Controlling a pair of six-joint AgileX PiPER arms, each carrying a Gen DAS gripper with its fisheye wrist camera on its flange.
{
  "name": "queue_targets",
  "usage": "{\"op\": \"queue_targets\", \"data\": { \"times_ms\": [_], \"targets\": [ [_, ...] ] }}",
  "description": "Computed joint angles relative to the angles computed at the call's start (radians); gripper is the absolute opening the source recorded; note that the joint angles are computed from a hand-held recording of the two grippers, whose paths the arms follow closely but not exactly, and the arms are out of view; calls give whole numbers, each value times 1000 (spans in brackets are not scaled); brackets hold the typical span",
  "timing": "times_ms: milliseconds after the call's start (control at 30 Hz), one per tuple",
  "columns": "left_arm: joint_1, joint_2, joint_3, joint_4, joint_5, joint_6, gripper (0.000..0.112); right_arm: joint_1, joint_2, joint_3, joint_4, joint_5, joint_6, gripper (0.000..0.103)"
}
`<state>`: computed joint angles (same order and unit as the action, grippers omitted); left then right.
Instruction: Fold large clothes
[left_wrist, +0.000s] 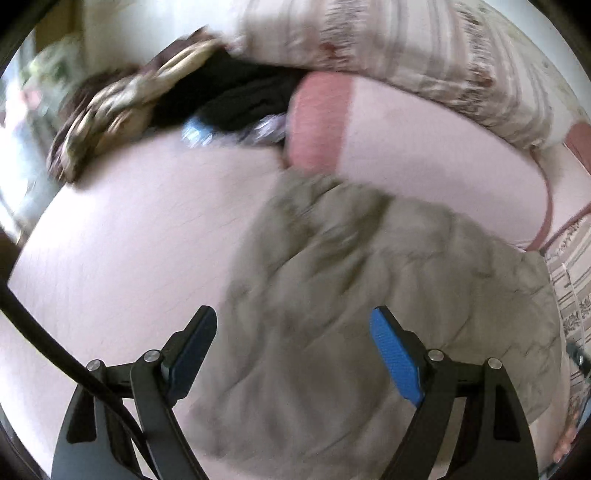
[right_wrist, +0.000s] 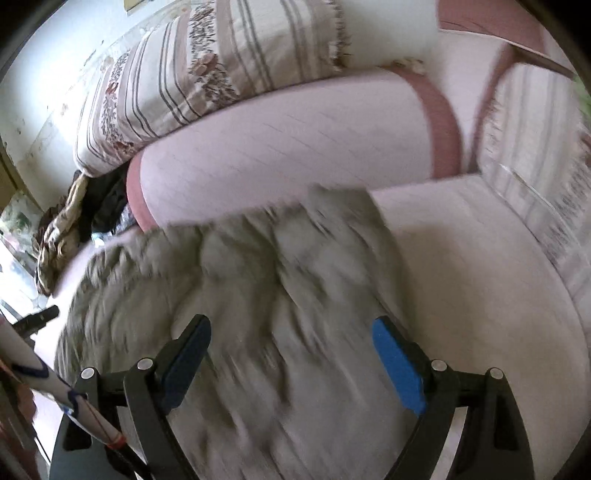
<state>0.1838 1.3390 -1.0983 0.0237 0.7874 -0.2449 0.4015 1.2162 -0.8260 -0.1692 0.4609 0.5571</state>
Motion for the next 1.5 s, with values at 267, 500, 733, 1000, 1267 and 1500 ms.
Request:
{"op": "queue_targets", "data": {
  "times_ms": [267, 500, 733, 1000, 1267, 1500],
  "targets": [
    [557, 48, 125, -742, 254, 720, 85, -379, -112, 205, 652, 68, -673, 95],
    [491, 303, 64, -910, 330, 959, 90, -512, 241, 92, 1109, 157, -1150, 101],
    [343, 381, -7, -866, 240, 962, 100, -587, 598, -57, 1436, 413, -1499, 101],
    [245, 458, -190, -827, 147, 767, 79, -554, 598, -121, 1526, 348, -1497, 60],
    [219, 432, -135, -786, 75, 743, 80, -572, 662, -112, 1643, 350, -1601, 64],
    [243, 341, -49, -748, 102, 732, 74, -580, 567, -20, 1583, 366, -1593, 57]
  ]
}}
